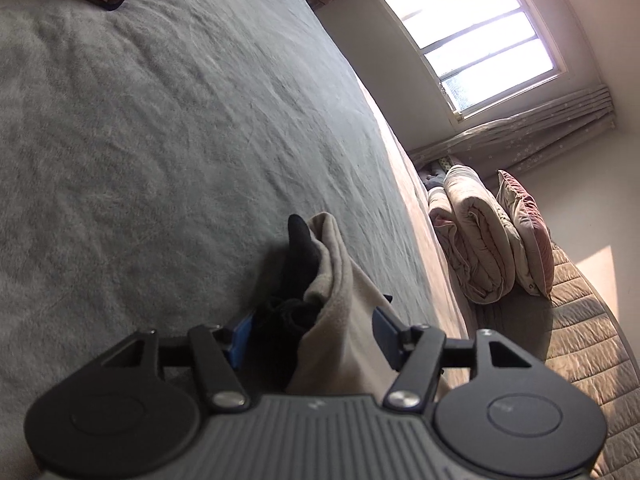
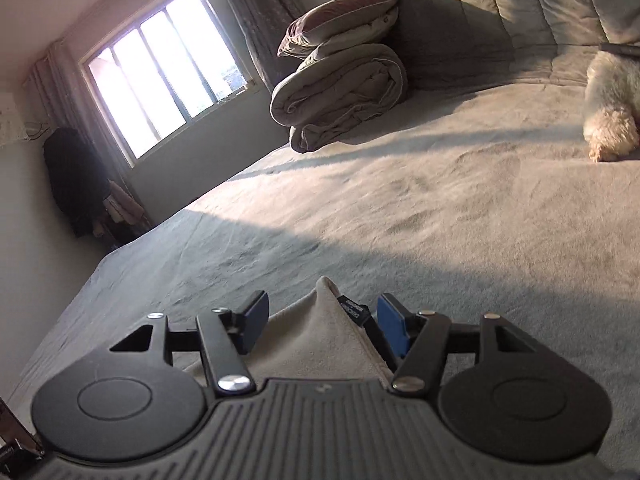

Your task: Fold clothes

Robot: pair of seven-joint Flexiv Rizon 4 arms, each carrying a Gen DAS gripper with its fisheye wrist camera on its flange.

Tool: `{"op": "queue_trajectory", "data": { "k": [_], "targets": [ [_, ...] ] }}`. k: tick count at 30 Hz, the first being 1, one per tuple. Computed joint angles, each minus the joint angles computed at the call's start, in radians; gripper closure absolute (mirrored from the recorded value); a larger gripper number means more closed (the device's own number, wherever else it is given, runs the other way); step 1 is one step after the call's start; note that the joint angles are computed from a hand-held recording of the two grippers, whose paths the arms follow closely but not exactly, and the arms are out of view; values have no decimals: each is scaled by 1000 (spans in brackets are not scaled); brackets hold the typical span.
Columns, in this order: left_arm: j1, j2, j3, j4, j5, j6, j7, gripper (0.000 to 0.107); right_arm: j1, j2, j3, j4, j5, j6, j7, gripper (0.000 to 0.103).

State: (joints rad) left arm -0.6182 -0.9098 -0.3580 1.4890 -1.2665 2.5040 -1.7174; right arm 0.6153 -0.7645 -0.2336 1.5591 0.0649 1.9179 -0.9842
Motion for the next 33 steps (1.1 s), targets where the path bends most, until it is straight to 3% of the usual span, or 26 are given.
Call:
{"op": "queue_trajectory", "data": {
  "k": [1, 2, 3, 6, 9, 11, 14, 18, 24, 29, 33],
  "targets": [
    [-4, -8, 0, -19, -13, 4, 20, 46, 4, 0, 11, 5, -22, 9, -45, 39],
    [-8, -17, -2, -38, -26, 10, 41, 50, -19, -4, 49, -5, -87, 7, -58, 50],
    [-14, -28, -7, -63, -53, 24, 79, 58, -62, -7, 117, -20, -151, -12, -82, 68],
    [-12, -41, -23, -72, -62, 56, 106, 67, -159, -38, 285, -89, -319, -87, -134, 89],
    [-14, -50, -33, -78, -63, 80, 138, 71, -192, -94, 374, -195, -406, -212, -158, 97],
    [-11, -49, -37, -66, -52, 88, 141, 71, -195, -135, 414, -278, -429, -333, -175, 99],
    [-4, -38, -33, -24, -21, 89, 106, 72, -157, -174, 381, -361, -393, -490, -141, 103],
    [0, -27, -26, 7, -1, 80, 70, 71, -136, -169, 356, -369, -336, -503, -88, 103],
    [-7, -27, -23, -14, -30, 71, 67, 71, -118, -175, 334, -373, -354, -511, -128, 103],
    [-17, -43, -38, -63, -55, 114, 90, 73, -190, -145, 461, -361, -283, -555, -188, 91],
    [-35, -66, -49, -140, -73, 165, 184, 74, -212, -127, 499, -340, -248, -575, -270, 91]
  ]
}}
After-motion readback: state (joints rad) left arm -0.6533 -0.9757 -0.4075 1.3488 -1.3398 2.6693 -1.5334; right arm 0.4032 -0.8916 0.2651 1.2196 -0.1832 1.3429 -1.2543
